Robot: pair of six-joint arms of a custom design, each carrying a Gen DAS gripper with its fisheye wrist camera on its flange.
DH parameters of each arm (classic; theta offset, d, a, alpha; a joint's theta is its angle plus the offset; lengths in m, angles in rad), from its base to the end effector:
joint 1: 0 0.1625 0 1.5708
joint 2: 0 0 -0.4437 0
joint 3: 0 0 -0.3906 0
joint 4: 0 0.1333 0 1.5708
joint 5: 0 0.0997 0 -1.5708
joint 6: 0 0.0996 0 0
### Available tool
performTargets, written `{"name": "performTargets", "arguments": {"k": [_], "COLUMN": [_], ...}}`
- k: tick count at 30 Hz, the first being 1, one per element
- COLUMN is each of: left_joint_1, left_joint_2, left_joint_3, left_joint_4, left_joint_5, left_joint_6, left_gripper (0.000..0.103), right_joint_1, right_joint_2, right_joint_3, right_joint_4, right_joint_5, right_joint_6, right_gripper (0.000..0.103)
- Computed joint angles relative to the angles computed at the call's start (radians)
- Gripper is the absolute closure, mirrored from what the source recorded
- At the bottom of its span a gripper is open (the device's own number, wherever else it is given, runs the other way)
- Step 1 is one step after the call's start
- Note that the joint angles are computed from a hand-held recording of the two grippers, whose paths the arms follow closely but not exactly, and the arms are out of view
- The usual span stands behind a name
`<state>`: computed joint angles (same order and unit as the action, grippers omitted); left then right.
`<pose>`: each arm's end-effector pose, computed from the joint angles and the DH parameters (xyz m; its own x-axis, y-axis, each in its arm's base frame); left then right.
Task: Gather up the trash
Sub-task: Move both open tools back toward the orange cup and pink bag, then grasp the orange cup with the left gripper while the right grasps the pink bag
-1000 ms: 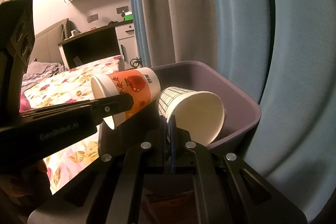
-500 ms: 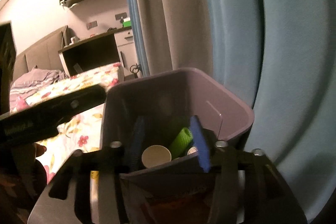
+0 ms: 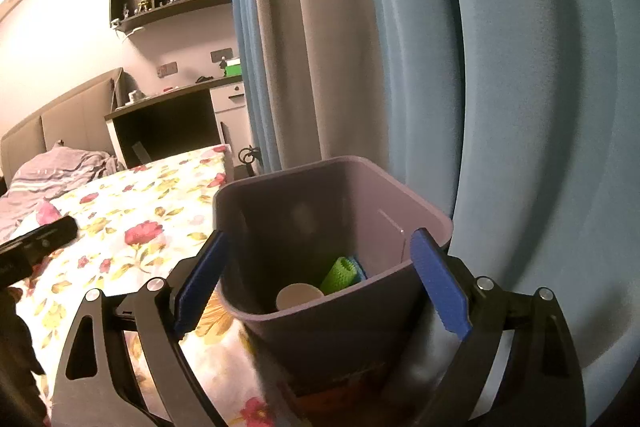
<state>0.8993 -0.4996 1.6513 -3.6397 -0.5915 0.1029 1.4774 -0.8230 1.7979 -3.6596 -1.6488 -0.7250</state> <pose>-0.2373 -0.6457 0.0637 -0.8032 -0.1192 -0.5836 0.4633 0.4909 -0.7379 0.0640 -0.6629 0.2102 -0.7654 -0.1696 0.6208 -0.6231 0.4366 -0.6489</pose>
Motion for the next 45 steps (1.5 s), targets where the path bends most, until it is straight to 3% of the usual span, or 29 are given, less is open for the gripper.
{"name": "performTargets", "arguments": {"k": [5, 8, 16, 25, 32, 38, 41, 43, 45], "left_joint_1": [-0.007, -0.006, -0.003, 0.057, 0.163, 0.225, 0.248, 0.263, 0.271], "left_joint_2": [-0.053, -0.094, -0.153, -0.214, -0.322, -0.348, -0.37, -0.385, -0.392], "left_joint_3": [0.097, 0.156, 0.256, 0.315, 0.347, 0.311, 0.307, 0.309, 0.317], "left_joint_4": [-0.081, -0.083, -0.157, -0.31, -0.051, 0.081, 0.144, 0.184, 0.154], "left_joint_5": [0.111, 0.148, 0.235, 0.354, 0.267, 0.215, 0.159, 0.111, 0.079], "left_joint_6": [-0.004, -0.061, -0.068, 0.053, -0.184, -0.26, -0.308, -0.334, -0.329], "left_gripper": [0.006, 0.006, 0.006, 0.006, 0.006, 0.012, 0.024, 0.046, 0.045], "right_joint_1": [0.023, 0.038, 0.084, 0.138, 0.196, 0.24, 0.259, 0.267, 0.277], "right_joint_2": [0.002, 0.009, 0.03, 0.075, 0.143, 0.203, 0.235, 0.253, 0.274], "right_joint_3": [0.036, 0.052, 0.062, 0.051, -0.007, -0.074, -0.116, -0.143, -0.173], "right_joint_4": [-0.03, -0.047, -0.024, 0.018, 0.076, 0.13, 0.174, 0.216, 0.259], "right_joint_5": [0.008, 0.016, -0.003, -0.012, -0.018, -0.023, -0.024, -0.021, -0.019], "right_joint_6": [-0.019, -0.019, 0.032, 0.044, 0.029, 0.004, -0.004, 0.002, 0.015], "right_gripper": [0.012, 0.01, 0.01, 0.01, 0.01, 0.01, 0.01, 0.01, 0.01]}}
